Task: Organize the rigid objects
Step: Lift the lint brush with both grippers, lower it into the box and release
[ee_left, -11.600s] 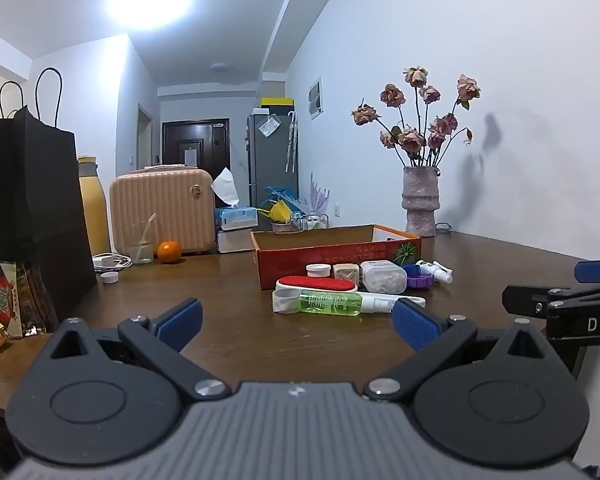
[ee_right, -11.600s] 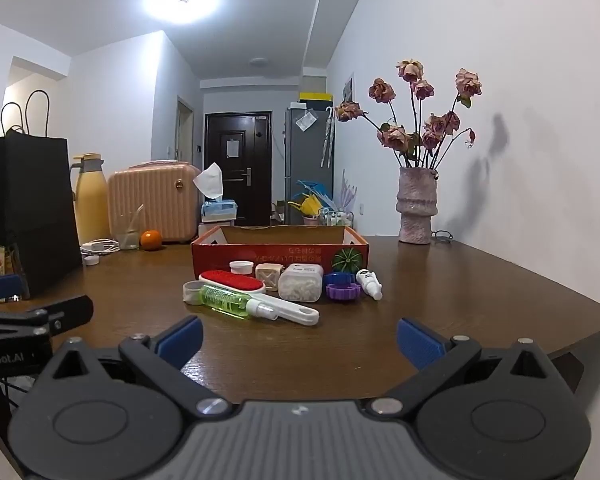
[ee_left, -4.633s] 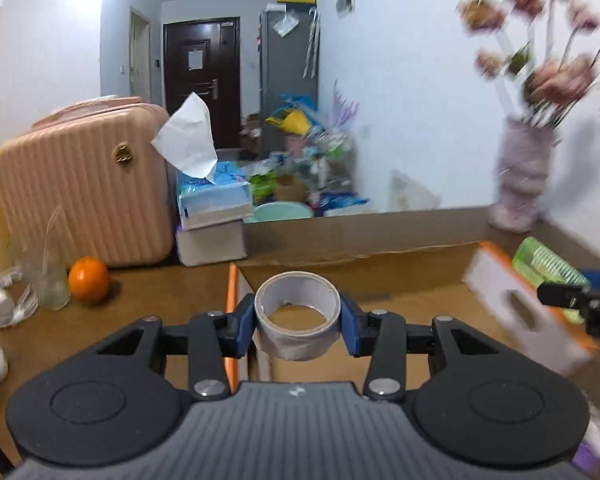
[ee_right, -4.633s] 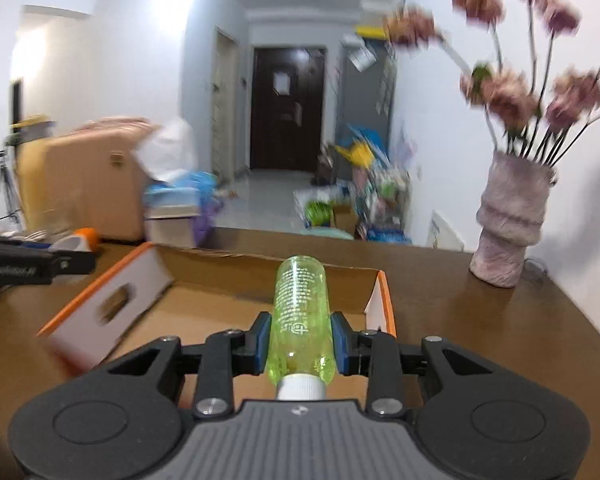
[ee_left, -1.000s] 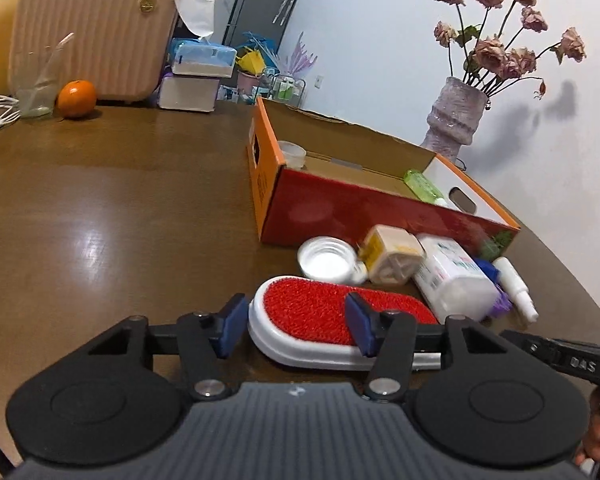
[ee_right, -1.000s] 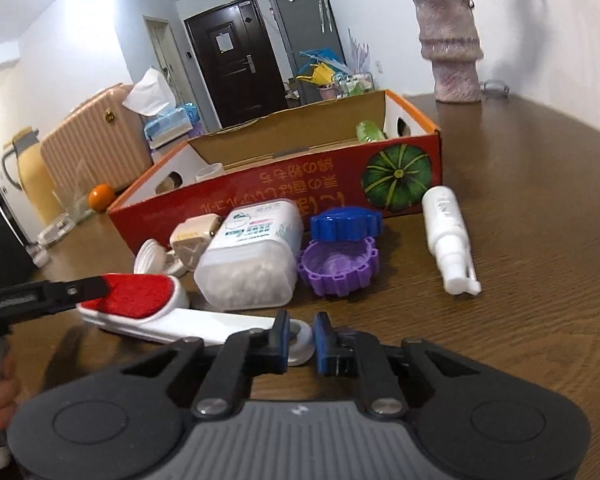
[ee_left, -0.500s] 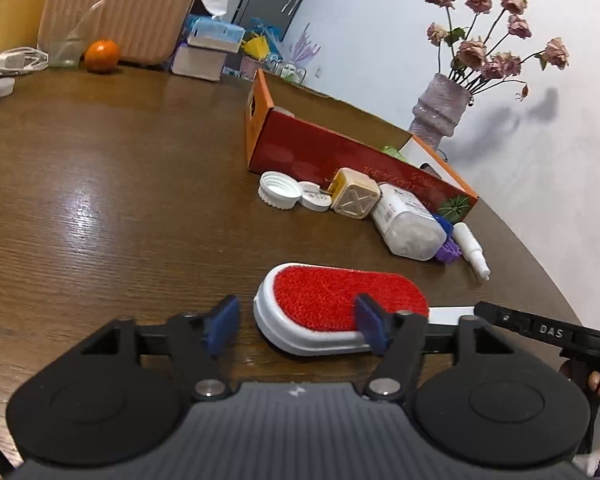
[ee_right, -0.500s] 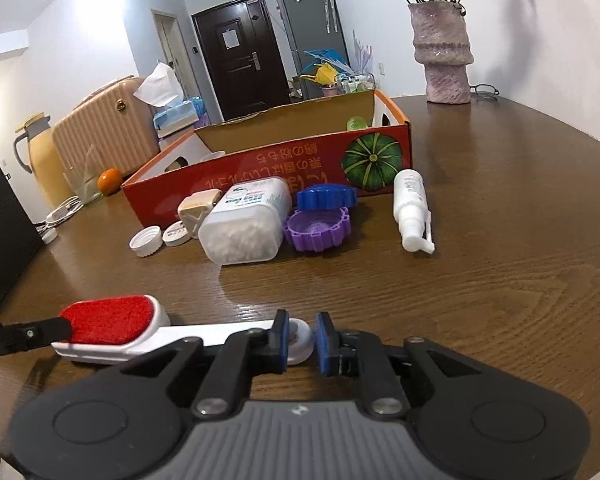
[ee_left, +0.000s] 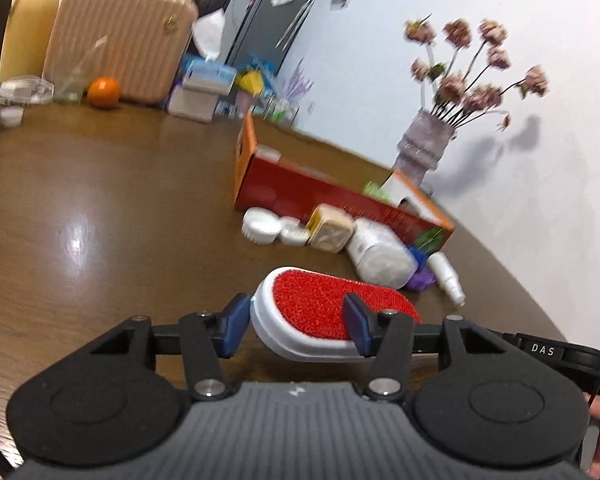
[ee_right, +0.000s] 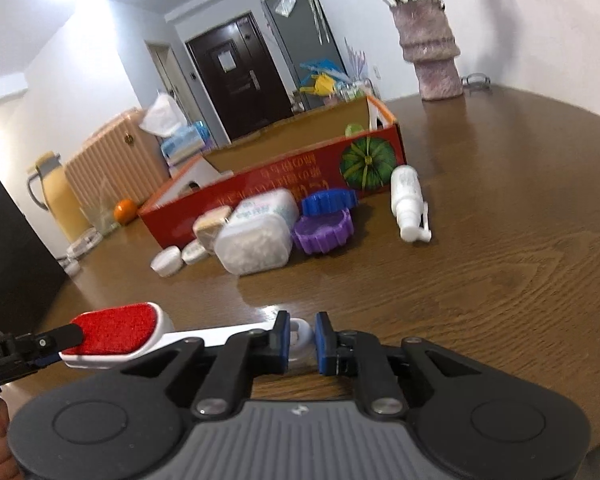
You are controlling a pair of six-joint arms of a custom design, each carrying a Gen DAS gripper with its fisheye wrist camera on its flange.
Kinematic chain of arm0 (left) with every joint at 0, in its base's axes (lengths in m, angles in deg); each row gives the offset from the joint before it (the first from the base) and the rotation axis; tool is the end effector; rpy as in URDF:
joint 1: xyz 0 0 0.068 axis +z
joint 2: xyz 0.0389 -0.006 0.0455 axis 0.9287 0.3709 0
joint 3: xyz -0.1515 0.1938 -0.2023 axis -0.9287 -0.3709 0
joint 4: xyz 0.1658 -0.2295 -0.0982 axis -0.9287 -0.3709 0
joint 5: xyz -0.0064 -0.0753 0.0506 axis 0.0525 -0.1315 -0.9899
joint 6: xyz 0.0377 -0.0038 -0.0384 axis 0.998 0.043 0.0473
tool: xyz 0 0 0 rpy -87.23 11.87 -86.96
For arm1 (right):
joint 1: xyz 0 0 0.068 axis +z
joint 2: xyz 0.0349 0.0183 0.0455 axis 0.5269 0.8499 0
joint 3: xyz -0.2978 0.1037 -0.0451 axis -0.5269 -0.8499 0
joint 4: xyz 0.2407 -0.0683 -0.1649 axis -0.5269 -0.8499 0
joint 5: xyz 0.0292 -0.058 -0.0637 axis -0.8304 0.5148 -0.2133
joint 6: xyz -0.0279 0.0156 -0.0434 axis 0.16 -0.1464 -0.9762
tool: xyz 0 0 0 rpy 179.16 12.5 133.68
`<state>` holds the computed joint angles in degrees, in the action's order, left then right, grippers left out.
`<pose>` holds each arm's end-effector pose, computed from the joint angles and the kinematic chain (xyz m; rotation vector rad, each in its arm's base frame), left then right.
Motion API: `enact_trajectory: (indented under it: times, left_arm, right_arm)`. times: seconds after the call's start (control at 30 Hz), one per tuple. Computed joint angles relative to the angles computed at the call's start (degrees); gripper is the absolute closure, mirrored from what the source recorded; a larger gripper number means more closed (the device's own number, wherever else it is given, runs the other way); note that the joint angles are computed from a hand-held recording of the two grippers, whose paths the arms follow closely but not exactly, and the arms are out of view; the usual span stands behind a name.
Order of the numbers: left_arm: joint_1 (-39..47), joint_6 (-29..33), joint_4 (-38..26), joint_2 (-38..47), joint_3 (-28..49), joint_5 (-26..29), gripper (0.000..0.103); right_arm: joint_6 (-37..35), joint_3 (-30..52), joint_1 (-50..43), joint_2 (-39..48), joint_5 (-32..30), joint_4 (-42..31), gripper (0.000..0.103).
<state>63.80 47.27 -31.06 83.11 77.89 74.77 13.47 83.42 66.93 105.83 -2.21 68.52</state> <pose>0.1514 -0.0143 0.1493 -0.2931 2.0607 -0.3725 0.2565 0.1804 0.1204 -0.1420 2.1861 0.6367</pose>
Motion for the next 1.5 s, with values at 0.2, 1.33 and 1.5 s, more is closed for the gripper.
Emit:
enact_trajectory:
  times: [0.2, 1.33, 1.5]
  left_arm:
    - [-3.5, 0.2, -3.9, -6.0, 2.7, -2.6, 0.054]
    - [12.1, 5.3, 15.9, 61.3, 42.9, 14.8, 0.051]
    - [8.8, 11.0, 15.3, 57.8, 40.2, 7.7, 0.047]
  right_arm:
    - [-1.1, -3.5, 0.5, -7.5, 2.0, 0.9, 0.09]
    - [-12.9, 55.4, -9.4, 28.4, -3.0, -30.5, 0.091]
    - [-13.7, 54.2, -8.4, 28.2, -0.7, -29.5, 0.088]
